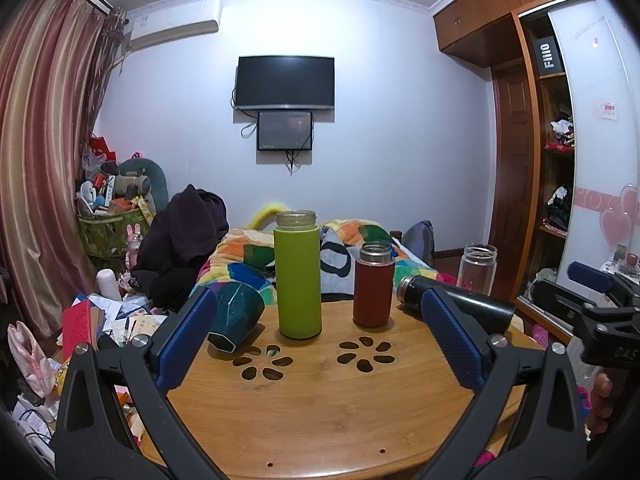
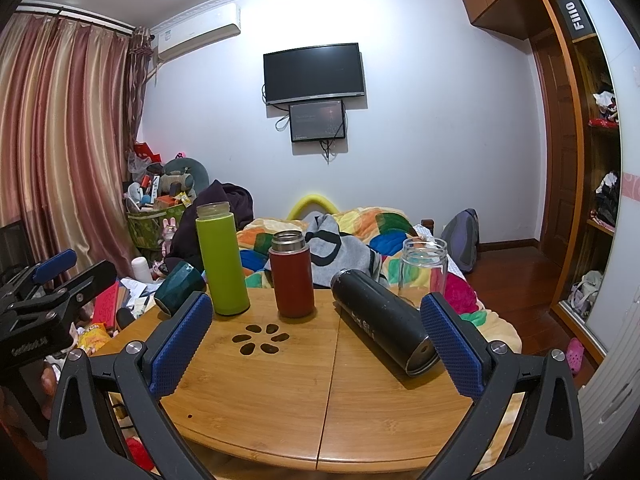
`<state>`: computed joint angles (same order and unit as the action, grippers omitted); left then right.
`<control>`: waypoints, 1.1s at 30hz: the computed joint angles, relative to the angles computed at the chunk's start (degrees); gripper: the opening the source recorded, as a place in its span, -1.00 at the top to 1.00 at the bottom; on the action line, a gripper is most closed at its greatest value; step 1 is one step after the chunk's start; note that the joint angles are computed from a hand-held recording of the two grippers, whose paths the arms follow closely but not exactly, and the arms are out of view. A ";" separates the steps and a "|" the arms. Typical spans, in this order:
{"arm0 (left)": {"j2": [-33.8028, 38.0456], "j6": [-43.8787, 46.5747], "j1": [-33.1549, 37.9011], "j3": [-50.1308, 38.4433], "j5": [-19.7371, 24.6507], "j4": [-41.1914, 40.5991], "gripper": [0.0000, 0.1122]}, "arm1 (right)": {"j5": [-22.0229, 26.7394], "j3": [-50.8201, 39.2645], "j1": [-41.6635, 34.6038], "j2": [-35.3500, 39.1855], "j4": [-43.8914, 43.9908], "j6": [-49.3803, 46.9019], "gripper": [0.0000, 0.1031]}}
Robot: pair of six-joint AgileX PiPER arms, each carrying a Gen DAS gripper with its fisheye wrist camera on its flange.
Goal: Flip cup upside down
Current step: 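Move the left tool toward the lime-green bottle on the table, then close the left tool around the lime-green bottle's body, then lift the bottle with the left tool toward the approaching right tool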
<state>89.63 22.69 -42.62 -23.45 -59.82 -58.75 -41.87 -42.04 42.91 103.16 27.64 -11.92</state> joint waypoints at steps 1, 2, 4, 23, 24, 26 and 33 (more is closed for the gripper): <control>-0.07 0.82 2.29 -1.06 2.23 1.31 -0.84 | 0.29 -0.22 -0.08 0.06 0.09 -0.02 -1.00; 0.47 1.57 3.87 -2.47 3.92 1.95 -0.84 | 0.63 -0.40 -0.58 0.13 -0.47 0.39 -1.00; 1.89 2.66 8.85 -5.81 9.08 4.92 -0.84 | 0.79 -0.61 -1.45 0.53 -1.57 1.33 -1.00; 32.01 35.28 30.47 -50.69 40.18 -16.34 -0.71 | 4.13 -5.21 -9.47 7.71 -12.09 10.78 -1.00; 32.91 36.39 30.64 -51.72 40.51 -17.39 -0.52 | 4.32 -5.52 -9.75 8.16 -12.62 11.33 -1.00; 34.30 40.16 31.28 -53.70 42.34 -20.44 -0.26 | 4.52 -6.05 -10.15 9.06 -13.27 12.03 -1.00; 33.31 36.62 31.07 -51.46 43.78 -16.73 -0.13 | 5.40 -6.58 -11.02 9.86 -15.06 13.65 -1.00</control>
<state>122.94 59.31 -11.55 -74.91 -16.04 -75.48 -36.47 -48.62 31.89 113.02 12.58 1.73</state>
